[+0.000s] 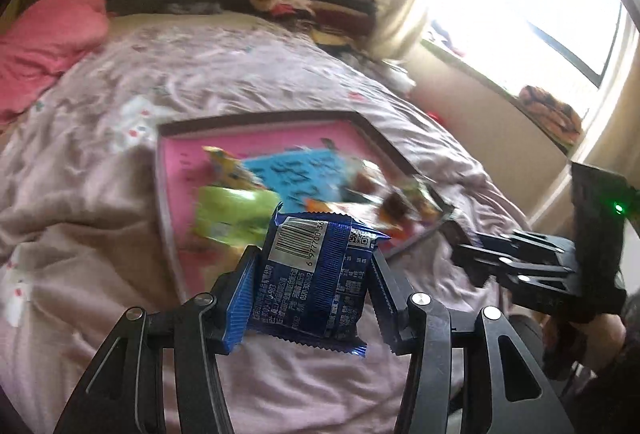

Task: Organize snacks
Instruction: 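Lift the blue packet and the Snickers bar and carry them over the tray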

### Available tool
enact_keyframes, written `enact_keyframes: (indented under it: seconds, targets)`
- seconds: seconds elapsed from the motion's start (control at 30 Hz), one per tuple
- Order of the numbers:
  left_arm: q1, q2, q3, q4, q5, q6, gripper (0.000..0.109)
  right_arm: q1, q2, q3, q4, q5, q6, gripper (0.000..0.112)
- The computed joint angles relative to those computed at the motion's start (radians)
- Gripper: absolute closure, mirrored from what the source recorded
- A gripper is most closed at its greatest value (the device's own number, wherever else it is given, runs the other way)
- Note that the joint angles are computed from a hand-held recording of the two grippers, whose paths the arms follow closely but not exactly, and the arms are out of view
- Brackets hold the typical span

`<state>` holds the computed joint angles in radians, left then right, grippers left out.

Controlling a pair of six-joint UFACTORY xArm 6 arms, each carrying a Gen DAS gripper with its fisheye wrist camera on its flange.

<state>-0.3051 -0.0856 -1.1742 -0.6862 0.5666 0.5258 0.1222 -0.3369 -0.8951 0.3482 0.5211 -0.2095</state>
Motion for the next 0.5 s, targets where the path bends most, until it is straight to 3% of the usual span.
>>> enact_keyframes:
  seconds: [0.5]
  targets:
    - [0.031,0.049,-0.003,0.161,-0.084,-0.152,0.055,0.021,0.084,-0.089,0.01,-0.05,-0.018,0.083]
